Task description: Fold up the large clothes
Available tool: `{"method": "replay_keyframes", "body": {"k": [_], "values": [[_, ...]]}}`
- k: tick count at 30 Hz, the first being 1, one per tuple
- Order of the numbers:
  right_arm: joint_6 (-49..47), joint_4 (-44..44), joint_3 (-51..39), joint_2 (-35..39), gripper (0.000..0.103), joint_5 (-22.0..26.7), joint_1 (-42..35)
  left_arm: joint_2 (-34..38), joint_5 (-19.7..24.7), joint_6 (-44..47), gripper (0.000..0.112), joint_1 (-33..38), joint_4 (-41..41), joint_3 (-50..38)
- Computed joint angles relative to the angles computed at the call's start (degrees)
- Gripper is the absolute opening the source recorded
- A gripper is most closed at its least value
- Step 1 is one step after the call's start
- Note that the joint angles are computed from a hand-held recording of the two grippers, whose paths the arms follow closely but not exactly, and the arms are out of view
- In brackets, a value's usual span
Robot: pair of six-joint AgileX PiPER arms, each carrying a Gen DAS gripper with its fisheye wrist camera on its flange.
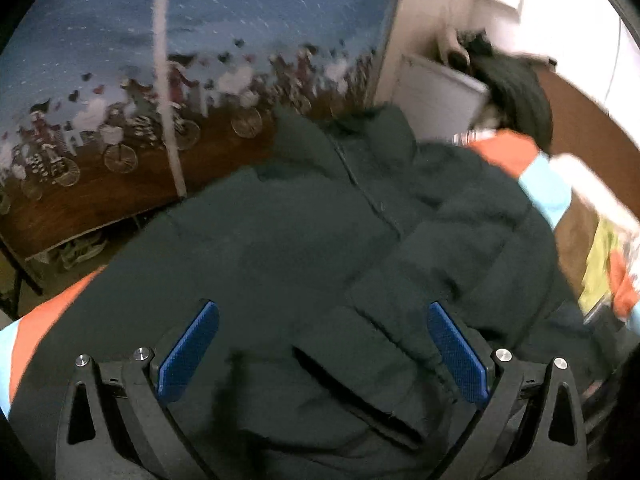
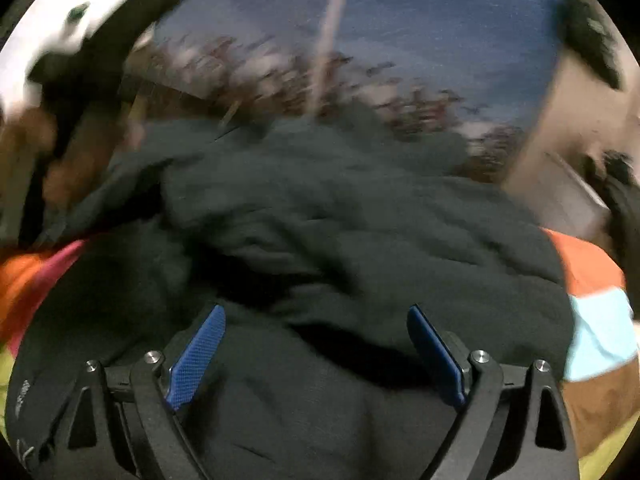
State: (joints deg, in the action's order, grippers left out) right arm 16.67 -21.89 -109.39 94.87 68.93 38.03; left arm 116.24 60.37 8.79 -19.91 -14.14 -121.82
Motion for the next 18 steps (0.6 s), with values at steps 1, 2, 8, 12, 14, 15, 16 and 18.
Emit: {"method": "replay_keyframes", "body": {"k": [1, 2, 8, 12, 14, 15, 16, 18], "values": [[2.73, -2.68, 3.09, -1.90, 0.092, -1.24, -1.14, 0.26, -0.72, 0.12, 0.102, -0.92, 1.39, 1.29], [5.70, -5.42, 5.41, -2.89, 0.092, -1.34, -3.15, 0.27, -1.57, 0.20, 0.102, -1.53, 2.61, 2.81], [16.24, -3.39, 11.81, 0.08, 0.092, -7.80, -20.18, -1.26, -11.26, -1.71, 0.102, -5.47, 13.71, 15.73], [13.72, 2.64, 14.59, 3.47, 0.094, -10.56, -24.33, -1.59, -13.71, -2.30, 0.102, -5.77, 14.53, 18.22], [14.54, 1.26, 14.93, 3.87, 0.094, -9.86, -23.59, -2.23, -13.48, -1.52, 0.102, -5.24, 13.45, 18.33], [15.35, -0.46, 14.55, 3.85, 0.094, -8.80, -22.56, -3.62, -13.31, -2.28, 0.102, -5.01, 13.87, 19.11], [16.43, -1.74, 14.95, 3.01, 0.094, -8.15, -21.48, -6.79, -15.09, -4.51, 0.102, -4.62, 14.91, 22.18], [17.70, -2.27, 17.18, 0.16, 0.094, -9.23, -19.85, -14.27, -20.44, -4.06, 0.102, -2.60, 10.89, 30.25]]}}
